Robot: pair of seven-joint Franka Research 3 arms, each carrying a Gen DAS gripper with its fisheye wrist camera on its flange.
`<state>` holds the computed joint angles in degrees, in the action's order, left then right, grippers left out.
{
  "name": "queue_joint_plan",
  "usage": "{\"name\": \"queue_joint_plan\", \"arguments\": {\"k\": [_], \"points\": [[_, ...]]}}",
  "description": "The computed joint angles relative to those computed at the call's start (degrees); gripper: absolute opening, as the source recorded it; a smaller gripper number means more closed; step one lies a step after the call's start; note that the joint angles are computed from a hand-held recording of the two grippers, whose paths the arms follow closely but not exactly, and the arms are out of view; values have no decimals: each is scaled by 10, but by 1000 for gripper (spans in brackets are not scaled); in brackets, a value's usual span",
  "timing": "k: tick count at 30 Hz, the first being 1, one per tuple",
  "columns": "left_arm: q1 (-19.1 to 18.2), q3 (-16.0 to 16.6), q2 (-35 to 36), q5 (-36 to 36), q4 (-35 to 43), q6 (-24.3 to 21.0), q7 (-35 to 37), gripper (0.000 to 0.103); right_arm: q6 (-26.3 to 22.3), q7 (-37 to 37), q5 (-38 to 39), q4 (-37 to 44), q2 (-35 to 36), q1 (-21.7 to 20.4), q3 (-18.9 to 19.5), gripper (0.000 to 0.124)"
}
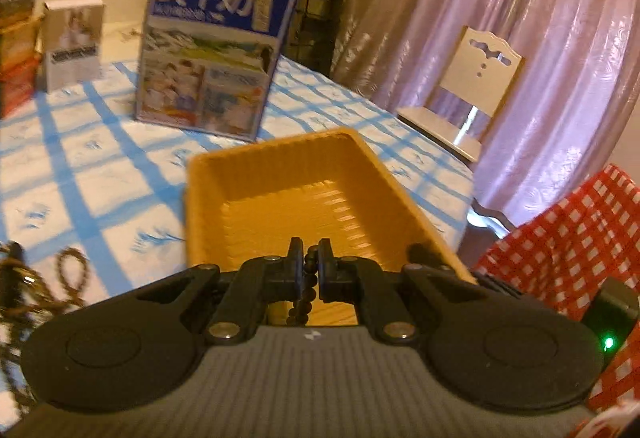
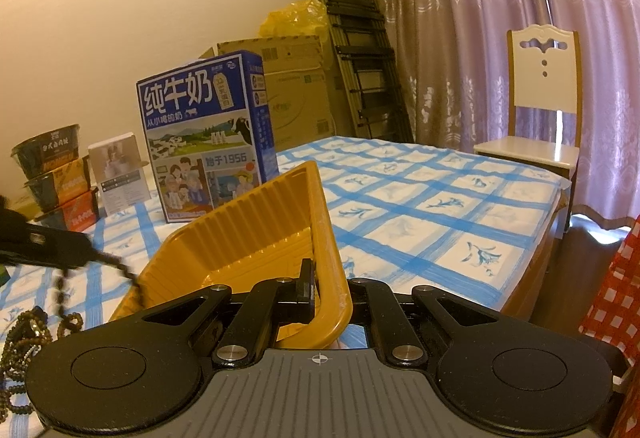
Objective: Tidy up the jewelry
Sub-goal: 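Carry the bead strand into the orange tray and open the left tool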
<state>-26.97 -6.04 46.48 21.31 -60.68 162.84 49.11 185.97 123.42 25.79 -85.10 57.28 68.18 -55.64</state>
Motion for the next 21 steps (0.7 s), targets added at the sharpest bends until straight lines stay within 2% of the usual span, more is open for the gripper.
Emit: {"name": "queue_joint_plan", "arguments": {"k": [4,7,10,14,21], "points": [[-1,-33,71,-35,108,-52,42,6,-2,3,-2,3,1,1,-1,6],[-13,-37,125,-59,195,-94,69,6,-3,5,-3,3,1,1,-1,6],[-19,-31,146,-81,230,-108,71,7,-3,6,-4,3,1,1,-1,6],[-20,-16,122,-80,187,-86,55,13,-3,7,-5,2,1,1,-1,6],[-40,46,7,-2,-3,1,-53,25,-7,11,-8,3,1,2,-3,6]]}}
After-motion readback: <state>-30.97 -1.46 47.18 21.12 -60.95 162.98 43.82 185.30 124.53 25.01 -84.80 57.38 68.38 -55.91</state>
